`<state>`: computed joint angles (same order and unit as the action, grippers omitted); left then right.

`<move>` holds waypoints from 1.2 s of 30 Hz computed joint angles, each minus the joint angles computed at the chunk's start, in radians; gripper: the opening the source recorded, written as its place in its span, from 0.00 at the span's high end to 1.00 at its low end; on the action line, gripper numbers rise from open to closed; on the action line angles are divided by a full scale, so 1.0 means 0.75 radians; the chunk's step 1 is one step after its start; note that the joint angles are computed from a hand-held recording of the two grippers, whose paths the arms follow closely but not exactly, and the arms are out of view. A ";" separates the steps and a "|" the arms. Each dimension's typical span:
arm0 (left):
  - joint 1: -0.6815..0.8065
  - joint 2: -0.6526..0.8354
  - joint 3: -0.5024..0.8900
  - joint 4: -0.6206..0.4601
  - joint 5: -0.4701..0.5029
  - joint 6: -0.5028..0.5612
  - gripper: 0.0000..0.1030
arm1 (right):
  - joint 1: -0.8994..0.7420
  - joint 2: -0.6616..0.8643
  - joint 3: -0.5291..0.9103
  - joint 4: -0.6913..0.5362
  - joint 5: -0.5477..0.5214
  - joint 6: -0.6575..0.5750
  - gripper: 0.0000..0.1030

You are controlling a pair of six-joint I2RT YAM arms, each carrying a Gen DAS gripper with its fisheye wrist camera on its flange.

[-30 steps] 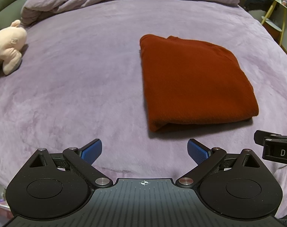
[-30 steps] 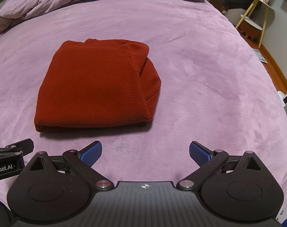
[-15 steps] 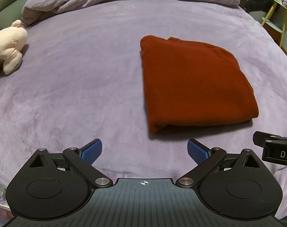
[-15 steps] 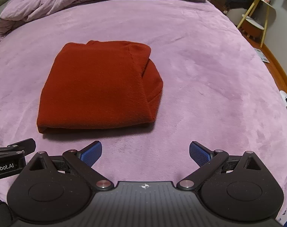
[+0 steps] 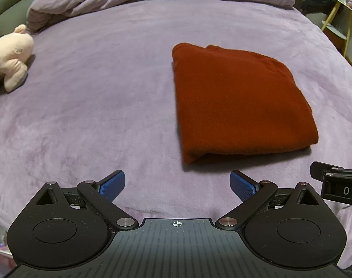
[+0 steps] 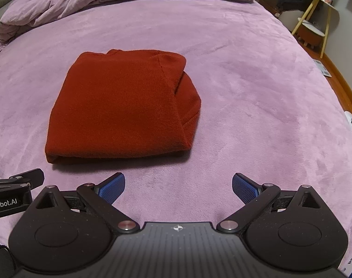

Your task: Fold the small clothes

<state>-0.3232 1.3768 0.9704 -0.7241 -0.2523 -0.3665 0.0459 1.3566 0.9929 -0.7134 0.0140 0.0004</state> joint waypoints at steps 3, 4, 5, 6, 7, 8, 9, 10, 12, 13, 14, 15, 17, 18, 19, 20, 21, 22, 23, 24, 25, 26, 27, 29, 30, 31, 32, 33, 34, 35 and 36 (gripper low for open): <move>0.001 0.002 -0.002 0.004 0.001 0.001 0.03 | 0.000 0.001 -0.003 0.004 -0.001 0.000 0.04; -0.001 0.004 -0.002 0.004 0.000 -0.002 0.03 | -0.002 0.001 -0.004 0.005 -0.003 -0.001 0.04; 0.000 0.005 -0.002 0.004 0.000 -0.002 0.03 | -0.003 0.002 -0.004 0.005 -0.004 -0.001 0.04; 0.000 0.005 -0.003 0.007 0.000 -0.001 0.03 | -0.003 0.003 -0.005 0.006 -0.005 -0.002 0.04; 0.000 0.007 -0.002 0.006 -0.001 -0.001 0.03 | -0.002 0.003 -0.005 0.006 -0.004 -0.002 0.04; -0.001 0.009 -0.001 0.006 -0.002 0.000 0.03 | -0.002 0.003 -0.005 0.006 -0.003 0.000 0.04; -0.001 0.008 -0.002 0.007 -0.002 0.001 0.03 | -0.002 0.003 -0.005 0.006 -0.003 0.000 0.04; -0.003 0.008 -0.003 0.008 -0.002 0.000 0.03 | -0.002 0.003 -0.005 0.006 -0.003 0.000 0.04; -0.006 0.005 -0.004 0.008 -0.003 -0.001 0.03 | -0.006 0.003 -0.010 0.013 -0.009 -0.002 0.04; -0.007 0.005 -0.005 0.007 -0.005 -0.004 0.03 | -0.008 0.004 -0.011 0.016 -0.011 -0.003 0.04; -0.007 0.005 -0.005 0.008 -0.005 -0.003 0.03 | -0.008 0.005 -0.012 0.018 -0.011 -0.003 0.04; -0.007 0.005 -0.005 0.008 -0.005 -0.003 0.03 | -0.009 0.005 -0.013 0.019 -0.012 -0.006 0.04; -0.004 0.006 -0.003 0.005 -0.002 -0.003 0.03 | -0.009 0.004 -0.014 0.021 -0.011 -0.008 0.04; -0.005 0.006 -0.003 0.006 -0.002 -0.002 0.03 | -0.009 0.002 -0.017 0.024 -0.010 -0.008 0.04; -0.006 0.007 -0.002 0.006 -0.004 -0.002 0.03 | -0.009 0.002 -0.018 0.025 -0.010 -0.009 0.04; -0.009 0.008 -0.001 0.004 -0.007 -0.005 0.03 | -0.009 0.002 -0.019 0.026 -0.010 -0.010 0.04; -0.009 0.008 -0.001 0.004 -0.007 -0.005 0.03 | -0.008 0.001 -0.020 0.027 -0.010 -0.008 0.04; -0.009 0.009 0.000 0.004 -0.006 -0.006 0.03 | -0.008 0.002 -0.019 0.026 -0.011 -0.008 0.04; -0.009 0.009 0.000 0.004 -0.006 -0.006 0.03 | -0.008 0.001 -0.019 0.025 -0.011 -0.008 0.04; -0.008 0.010 0.001 0.003 -0.006 -0.006 0.03 | -0.009 0.001 -0.019 0.026 -0.012 -0.008 0.04; -0.008 0.009 0.000 0.004 -0.005 -0.006 0.03 | -0.009 0.001 -0.019 0.026 -0.012 -0.008 0.04; -0.008 0.008 0.000 0.005 -0.005 -0.005 0.03 | -0.009 0.001 -0.019 0.026 -0.012 -0.009 0.04; -0.008 0.009 0.000 0.006 -0.005 -0.006 0.03 | -0.010 0.001 -0.020 0.026 -0.013 -0.009 0.04; -0.008 0.010 0.000 0.007 -0.006 -0.005 0.03 | -0.010 0.000 -0.021 0.027 -0.012 -0.008 0.04; -0.008 0.010 0.000 0.007 -0.006 -0.005 0.03 | -0.011 0.000 -0.021 0.028 -0.015 -0.011 0.04; -0.008 0.008 -0.002 0.009 -0.005 -0.005 0.03 | -0.010 0.000 -0.021 0.028 -0.014 -0.011 0.04; -0.007 0.007 -0.003 0.011 -0.004 -0.005 0.03 | -0.010 0.000 -0.020 0.028 -0.012 -0.011 0.04; -0.006 0.003 -0.005 0.014 -0.003 -0.002 0.03 | -0.008 0.000 -0.020 0.029 -0.011 -0.010 0.04; -0.009 0.001 -0.005 0.015 -0.004 -0.001 0.03 | -0.006 0.000 -0.018 0.028 -0.010 -0.010 0.04; -0.013 -0.003 -0.007 0.018 -0.008 -0.002 0.03 | -0.005 0.000 -0.017 0.028 -0.009 -0.009 0.04; -0.016 -0.008 -0.011 0.023 -0.014 -0.002 0.03 | -0.004 0.001 -0.015 0.028 -0.008 -0.009 0.04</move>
